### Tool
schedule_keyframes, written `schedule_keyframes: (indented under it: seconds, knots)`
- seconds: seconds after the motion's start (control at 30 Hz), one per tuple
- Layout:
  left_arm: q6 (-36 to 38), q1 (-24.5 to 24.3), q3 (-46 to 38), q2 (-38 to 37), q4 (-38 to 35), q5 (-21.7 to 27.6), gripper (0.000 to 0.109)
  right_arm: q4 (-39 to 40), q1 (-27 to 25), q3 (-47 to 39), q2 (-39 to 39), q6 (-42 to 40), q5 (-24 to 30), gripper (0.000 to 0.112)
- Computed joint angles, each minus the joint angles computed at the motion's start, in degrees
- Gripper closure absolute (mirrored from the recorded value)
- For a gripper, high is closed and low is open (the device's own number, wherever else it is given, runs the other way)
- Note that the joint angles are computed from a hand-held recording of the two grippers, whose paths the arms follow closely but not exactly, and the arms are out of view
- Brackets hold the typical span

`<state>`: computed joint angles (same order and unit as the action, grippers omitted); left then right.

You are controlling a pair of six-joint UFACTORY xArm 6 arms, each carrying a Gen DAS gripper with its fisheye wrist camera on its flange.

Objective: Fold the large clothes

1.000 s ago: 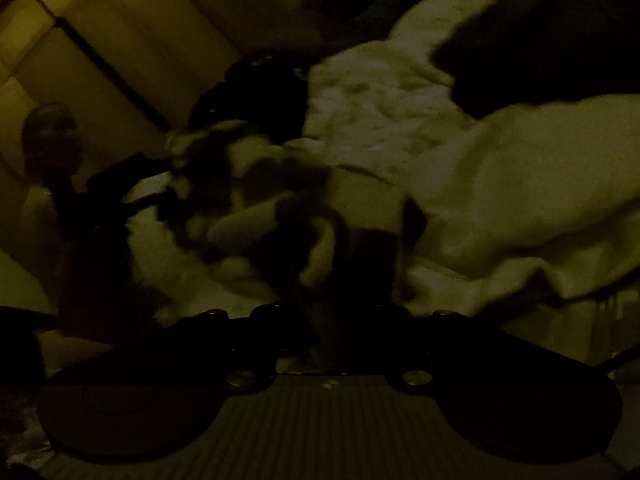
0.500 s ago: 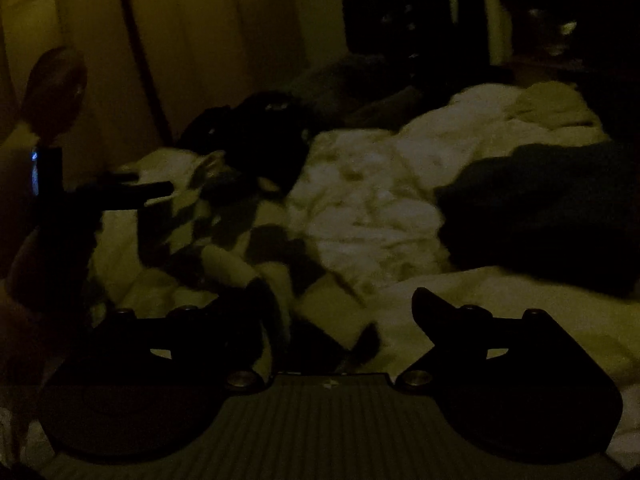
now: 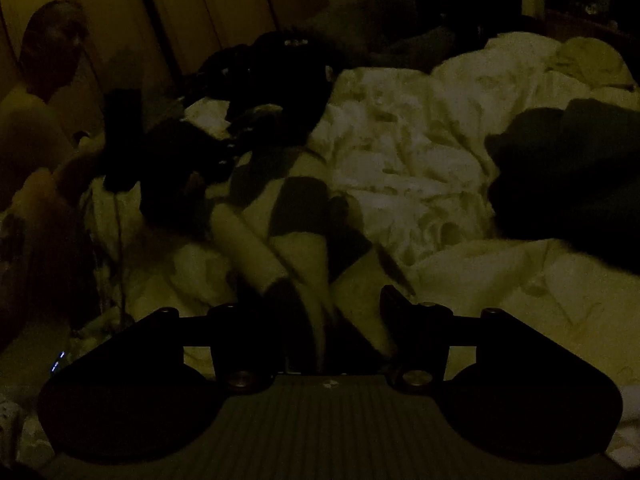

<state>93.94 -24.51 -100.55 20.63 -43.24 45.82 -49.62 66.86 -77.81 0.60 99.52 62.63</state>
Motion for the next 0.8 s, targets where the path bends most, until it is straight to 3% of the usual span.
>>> schedule_keyframes:
  seconds: [0.07, 0.13, 0.27, 0.4, 0.5, 0.67, 0.8]
  knots:
    - [-5.83, 0.32, -6.75, 4.48, 4.21, 6.99, 0.024, -0.2, 0.07, -0.72, 0.73, -0.34, 0.55, 0.057]
    - [-8.68, 0.49, -9.46, 6.57, 6.14, 11.12, 0.05, -0.69, 0.05, -0.41, 0.81, 0.53, 0.3, 0.061]
    - [-3.78, 0.53, -2.56, 3.21, 0.91, 6.2, 0.052, -2.03, 0.13, 0.72, 0.27, 3.17, -0.05, 0.069]
    - [-0.79, 0.69, 3.3, -0.75, -6.19, -0.69, 0.052, -5.0, 0.79, 1.42, -0.41, 6.68, 0.89, 0.088]
    - [1.53, 0.55, 5.69, -4.28, -13.62, -5.66, 0.051, -9.7, 2.65, -0.2, 0.06, 8.63, 6.06, 0.101]
    - [3.29, 1.65, 6.93, -11.4, -27.53, -9.71, 0.049, -20.35, 6.97, -6.68, 3.02, 4.65, 17.83, 0.103]
    - [11.36, 2.97, 9.62, -19.05, -41.33, -10.41, 0.049, -31.01, 10.43, -13.36, 5.96, -1.91, 25.46, 0.104]
